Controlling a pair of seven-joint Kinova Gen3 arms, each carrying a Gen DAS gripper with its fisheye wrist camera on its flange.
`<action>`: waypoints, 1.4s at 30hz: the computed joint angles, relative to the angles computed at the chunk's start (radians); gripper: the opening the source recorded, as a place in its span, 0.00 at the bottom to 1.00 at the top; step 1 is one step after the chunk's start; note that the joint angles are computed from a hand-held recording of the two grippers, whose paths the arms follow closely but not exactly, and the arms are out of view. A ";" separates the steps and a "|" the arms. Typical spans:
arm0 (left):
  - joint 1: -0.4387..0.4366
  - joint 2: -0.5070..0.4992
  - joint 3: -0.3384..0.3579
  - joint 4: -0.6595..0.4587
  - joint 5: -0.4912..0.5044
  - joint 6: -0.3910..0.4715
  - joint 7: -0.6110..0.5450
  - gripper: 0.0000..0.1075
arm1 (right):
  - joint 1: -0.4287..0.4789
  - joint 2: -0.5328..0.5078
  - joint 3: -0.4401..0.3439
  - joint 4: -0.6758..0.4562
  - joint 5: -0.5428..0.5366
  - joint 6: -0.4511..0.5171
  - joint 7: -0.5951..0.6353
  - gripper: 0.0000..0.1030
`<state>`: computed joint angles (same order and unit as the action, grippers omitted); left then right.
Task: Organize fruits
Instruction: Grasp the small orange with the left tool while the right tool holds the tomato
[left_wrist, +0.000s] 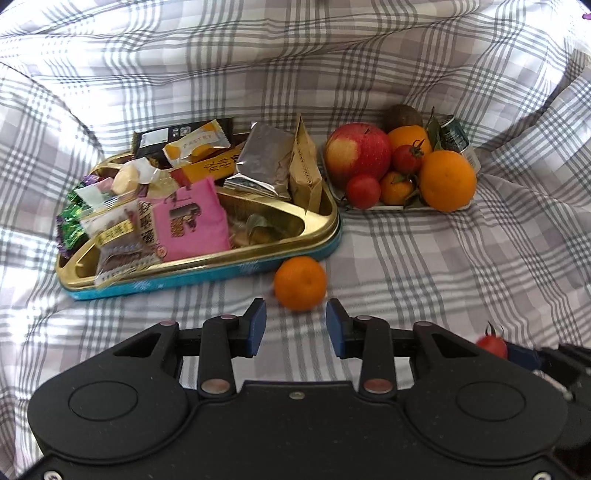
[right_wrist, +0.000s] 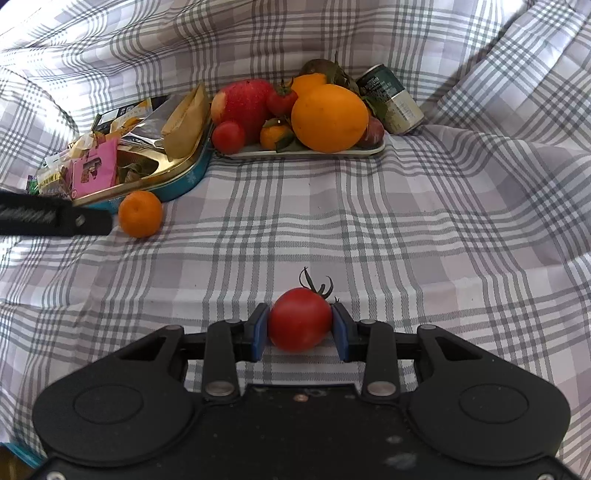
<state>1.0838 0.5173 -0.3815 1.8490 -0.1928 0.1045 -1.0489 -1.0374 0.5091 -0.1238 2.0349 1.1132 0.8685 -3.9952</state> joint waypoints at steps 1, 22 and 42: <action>-0.013 0.005 0.014 -0.008 0.003 0.002 -0.002 0.41 | -0.001 0.001 0.000 0.000 0.002 0.001 0.001 0.36; 0.016 0.110 -0.030 -0.138 -0.049 0.081 0.129 0.42 | -0.098 0.117 -0.002 -0.044 0.051 0.174 -0.041 0.37; -0.090 0.163 0.096 -0.230 -0.148 0.182 0.270 0.49 | -0.094 0.112 -0.022 -0.011 0.098 0.174 -0.108 0.37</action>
